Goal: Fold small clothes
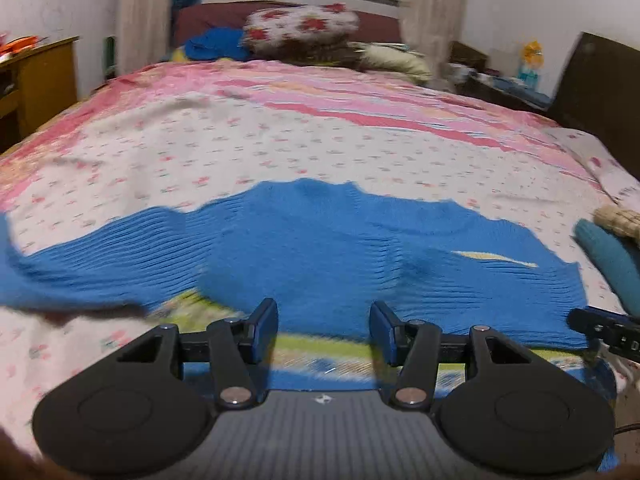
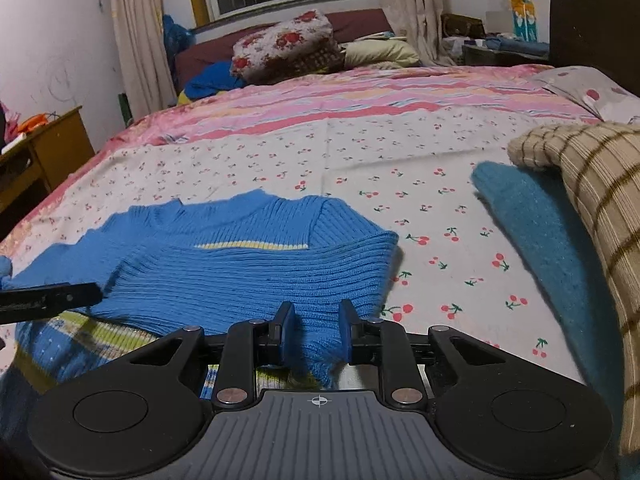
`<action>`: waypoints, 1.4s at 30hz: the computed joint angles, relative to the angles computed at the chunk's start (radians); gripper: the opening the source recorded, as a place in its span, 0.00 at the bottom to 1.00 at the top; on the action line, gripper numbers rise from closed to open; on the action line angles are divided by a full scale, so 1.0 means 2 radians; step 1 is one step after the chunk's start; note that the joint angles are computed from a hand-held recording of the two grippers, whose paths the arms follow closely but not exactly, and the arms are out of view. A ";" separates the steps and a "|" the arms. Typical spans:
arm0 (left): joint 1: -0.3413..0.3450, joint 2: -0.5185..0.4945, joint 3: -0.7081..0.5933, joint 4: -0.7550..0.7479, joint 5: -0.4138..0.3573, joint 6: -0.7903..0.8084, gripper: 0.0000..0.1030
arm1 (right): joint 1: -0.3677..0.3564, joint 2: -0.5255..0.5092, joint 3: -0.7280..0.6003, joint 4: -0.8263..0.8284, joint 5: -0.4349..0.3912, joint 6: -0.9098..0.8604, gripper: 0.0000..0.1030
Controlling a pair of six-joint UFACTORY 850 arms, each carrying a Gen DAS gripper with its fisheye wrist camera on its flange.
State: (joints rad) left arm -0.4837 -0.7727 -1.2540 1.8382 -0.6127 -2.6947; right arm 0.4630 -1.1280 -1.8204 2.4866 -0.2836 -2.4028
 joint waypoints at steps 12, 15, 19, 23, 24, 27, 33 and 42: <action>0.001 0.027 0.043 -0.032 -0.016 -0.017 0.56 | 0.001 0.005 0.014 0.022 -0.010 -0.031 0.24; 0.001 0.035 0.057 -0.054 -0.033 -0.020 0.56 | -0.001 0.007 0.016 0.014 -0.016 -0.015 0.24; 0.006 0.047 0.087 -0.043 -0.027 -0.095 0.56 | 0.000 0.012 0.028 0.044 -0.032 -0.042 0.26; -0.001 0.032 0.074 -0.064 -0.040 -0.063 0.60 | 0.001 0.012 0.030 0.040 -0.037 -0.043 0.28; -0.002 0.030 0.073 -0.063 -0.042 -0.062 0.65 | 0.001 0.012 0.031 0.039 -0.039 -0.043 0.28; 0.001 0.029 0.075 -0.030 -0.037 -0.081 0.77 | 0.000 0.013 0.032 0.033 -0.042 -0.033 0.28; 0.015 0.043 0.087 -0.016 0.018 -0.093 0.99 | 0.000 0.021 0.045 0.040 -0.058 -0.041 0.29; 0.017 0.089 0.134 -0.076 -0.077 -0.091 0.85 | 0.009 0.038 0.070 0.046 -0.089 -0.073 0.29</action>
State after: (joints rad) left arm -0.4497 -0.5945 -0.9855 1.6864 -0.7665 -2.8761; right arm 0.4801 -1.0527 -1.6798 2.5780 -0.4621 -2.5479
